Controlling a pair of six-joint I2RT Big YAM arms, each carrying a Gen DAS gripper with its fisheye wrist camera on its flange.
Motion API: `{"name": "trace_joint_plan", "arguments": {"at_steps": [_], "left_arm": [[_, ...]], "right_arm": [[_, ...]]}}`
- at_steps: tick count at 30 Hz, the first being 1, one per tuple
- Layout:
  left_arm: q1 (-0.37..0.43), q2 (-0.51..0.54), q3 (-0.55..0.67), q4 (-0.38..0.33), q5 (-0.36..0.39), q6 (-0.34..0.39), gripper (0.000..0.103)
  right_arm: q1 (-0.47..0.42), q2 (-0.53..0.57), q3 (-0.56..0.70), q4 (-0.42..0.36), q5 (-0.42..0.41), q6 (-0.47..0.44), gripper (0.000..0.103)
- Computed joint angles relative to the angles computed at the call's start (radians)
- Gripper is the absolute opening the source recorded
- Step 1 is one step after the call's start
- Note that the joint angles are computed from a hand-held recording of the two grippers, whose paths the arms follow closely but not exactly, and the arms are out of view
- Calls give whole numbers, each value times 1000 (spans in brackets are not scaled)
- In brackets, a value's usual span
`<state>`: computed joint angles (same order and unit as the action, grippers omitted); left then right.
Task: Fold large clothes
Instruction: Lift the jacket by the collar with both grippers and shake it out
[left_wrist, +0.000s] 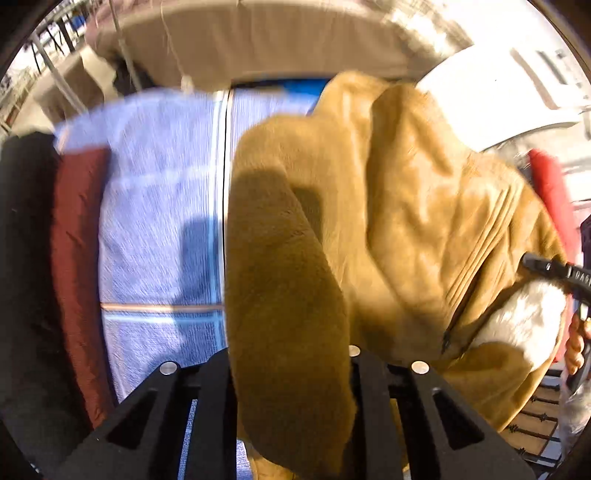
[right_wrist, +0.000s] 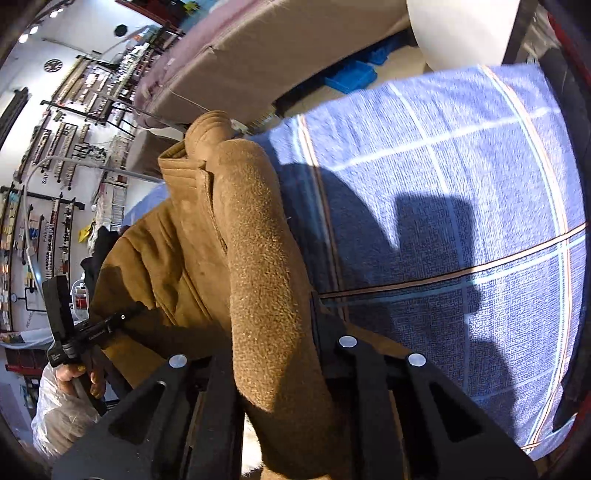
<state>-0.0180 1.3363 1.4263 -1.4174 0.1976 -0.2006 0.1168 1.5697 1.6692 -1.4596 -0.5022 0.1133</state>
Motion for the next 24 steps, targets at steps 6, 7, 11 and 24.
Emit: {"name": "trace_joint_plan", "arguments": {"at_steps": [6, 7, 11, 24], "left_arm": [[17, -112, 128, 59, 0, 30, 16], [27, -131, 146, 62, 13, 42, 16], [38, -207, 197, 45, 56, 66, 16], [143, -272, 420, -171, 247, 176, 15]], "right_arm": [[-44, -95, 126, 41, -128, 15, 12], [-62, -113, 137, 41, -165, 23, 12], [-122, -222, 87, 88, -266, -7, 12], [-300, -252, 297, -187, -464, -184, 12]]}}
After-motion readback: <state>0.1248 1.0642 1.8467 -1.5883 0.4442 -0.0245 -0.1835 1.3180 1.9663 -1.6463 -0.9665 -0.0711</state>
